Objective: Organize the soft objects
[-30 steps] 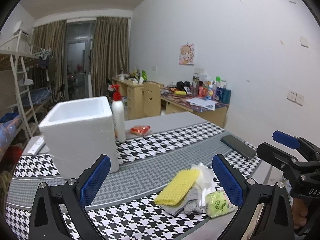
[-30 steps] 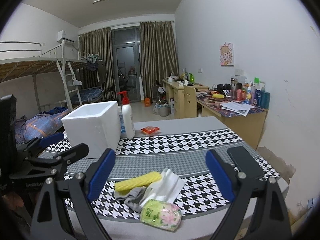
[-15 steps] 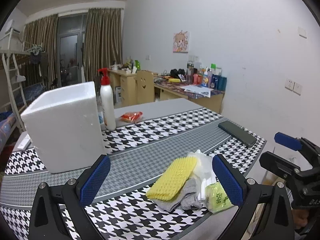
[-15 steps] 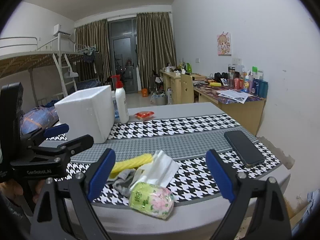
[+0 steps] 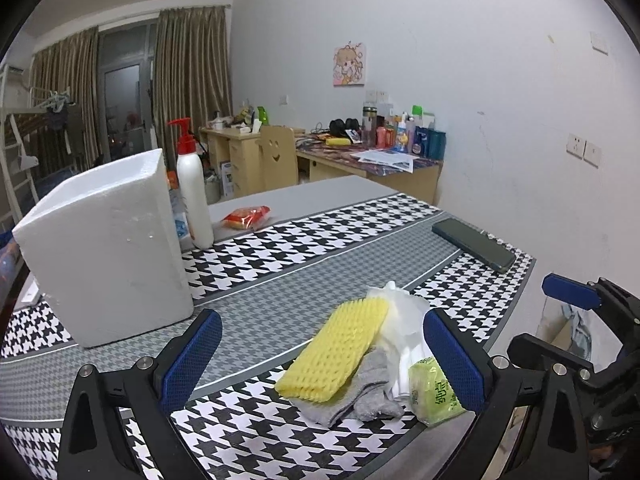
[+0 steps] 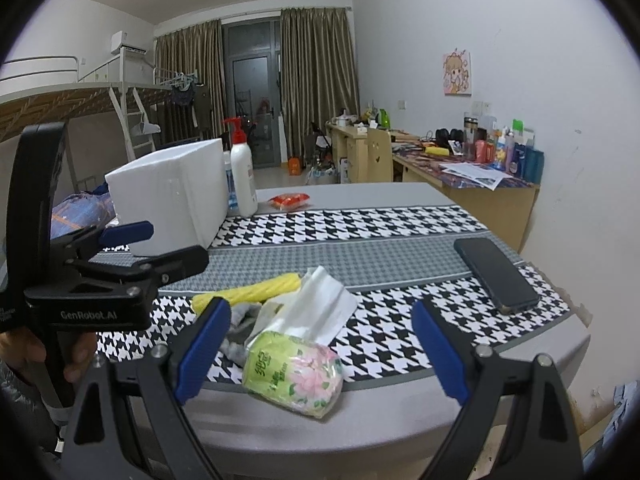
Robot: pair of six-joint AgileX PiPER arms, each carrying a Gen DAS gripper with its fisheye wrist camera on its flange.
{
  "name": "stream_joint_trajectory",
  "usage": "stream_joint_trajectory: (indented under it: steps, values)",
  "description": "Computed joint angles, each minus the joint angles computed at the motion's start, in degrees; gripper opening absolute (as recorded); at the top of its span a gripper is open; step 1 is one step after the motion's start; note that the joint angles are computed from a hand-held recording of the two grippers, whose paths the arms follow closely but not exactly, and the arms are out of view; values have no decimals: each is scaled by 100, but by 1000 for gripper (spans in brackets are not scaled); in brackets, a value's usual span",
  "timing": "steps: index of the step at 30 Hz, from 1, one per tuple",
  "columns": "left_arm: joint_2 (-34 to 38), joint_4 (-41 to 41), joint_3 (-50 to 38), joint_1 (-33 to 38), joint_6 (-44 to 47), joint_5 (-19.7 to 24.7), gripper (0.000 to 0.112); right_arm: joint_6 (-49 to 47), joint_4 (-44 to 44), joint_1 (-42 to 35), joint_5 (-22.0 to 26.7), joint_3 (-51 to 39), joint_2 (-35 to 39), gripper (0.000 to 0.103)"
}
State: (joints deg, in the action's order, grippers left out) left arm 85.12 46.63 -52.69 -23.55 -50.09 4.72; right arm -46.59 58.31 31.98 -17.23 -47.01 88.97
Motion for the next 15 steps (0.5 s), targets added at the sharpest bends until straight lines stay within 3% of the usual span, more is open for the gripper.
stream_joint_trajectory:
  steps: [4,9,13,15]
  values:
    - [210,-1283,-164,-67,1387,111,95,434,-393,-59,105,48,37,94]
    - [474,-1390,-394,-189,1626,300,89,645,-571,-91,221,-15,212,94]
    - [665,-2523,-585,-161,2819,421,81,1009,-933,-177,328,-25,287,94]
    - [780,-2573,-698,-188,2910,505,78,1040,-977,-226,383,-79,367,94]
